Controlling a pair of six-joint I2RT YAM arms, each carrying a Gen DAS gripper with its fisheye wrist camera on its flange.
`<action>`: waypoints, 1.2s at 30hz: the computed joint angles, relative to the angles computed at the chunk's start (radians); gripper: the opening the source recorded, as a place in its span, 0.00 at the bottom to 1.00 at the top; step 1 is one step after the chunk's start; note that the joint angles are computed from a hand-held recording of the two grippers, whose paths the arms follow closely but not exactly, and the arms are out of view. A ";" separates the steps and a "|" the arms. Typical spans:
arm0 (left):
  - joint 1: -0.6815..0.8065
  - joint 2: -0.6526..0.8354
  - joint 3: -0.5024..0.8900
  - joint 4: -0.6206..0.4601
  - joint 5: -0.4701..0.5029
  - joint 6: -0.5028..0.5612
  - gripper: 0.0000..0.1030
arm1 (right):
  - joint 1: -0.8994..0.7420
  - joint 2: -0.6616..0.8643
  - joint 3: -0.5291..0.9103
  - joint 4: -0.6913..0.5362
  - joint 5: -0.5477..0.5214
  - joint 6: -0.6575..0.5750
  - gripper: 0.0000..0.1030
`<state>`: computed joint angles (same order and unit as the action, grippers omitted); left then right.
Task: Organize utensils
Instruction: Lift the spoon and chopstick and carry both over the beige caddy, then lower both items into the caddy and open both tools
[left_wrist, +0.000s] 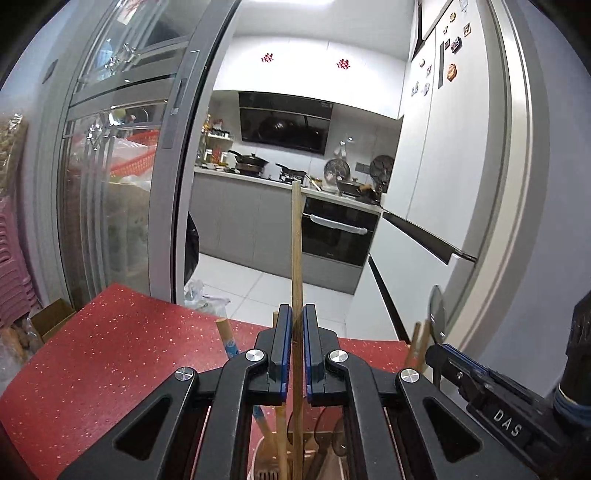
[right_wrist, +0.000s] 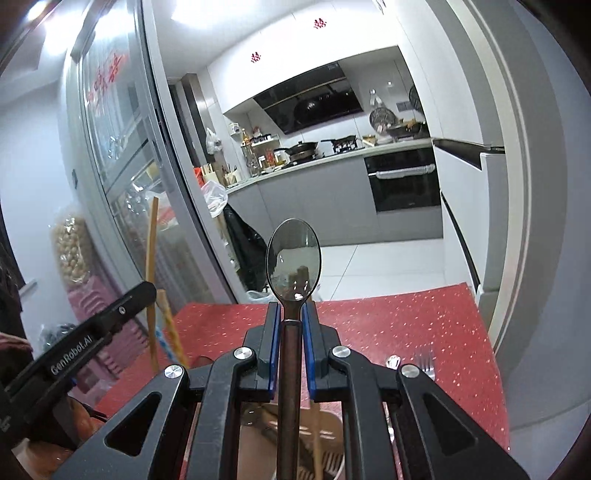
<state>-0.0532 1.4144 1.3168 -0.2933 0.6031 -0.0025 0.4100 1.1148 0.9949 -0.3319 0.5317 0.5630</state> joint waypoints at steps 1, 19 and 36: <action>-0.006 -0.004 -0.024 0.027 -0.011 0.001 0.29 | 0.008 0.002 -0.016 0.017 0.016 -0.004 0.12; -0.012 -0.053 -0.160 0.001 -0.089 0.157 0.29 | 0.072 0.003 -0.105 -0.032 0.051 0.015 0.12; 0.025 -0.072 -0.118 -0.181 -0.097 0.235 0.29 | 0.120 -0.052 -0.061 -0.181 0.036 0.092 0.37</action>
<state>-0.0278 1.3419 1.1990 -0.4740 0.5063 0.2321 0.5296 1.0630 0.9338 -0.5131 0.5677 0.6546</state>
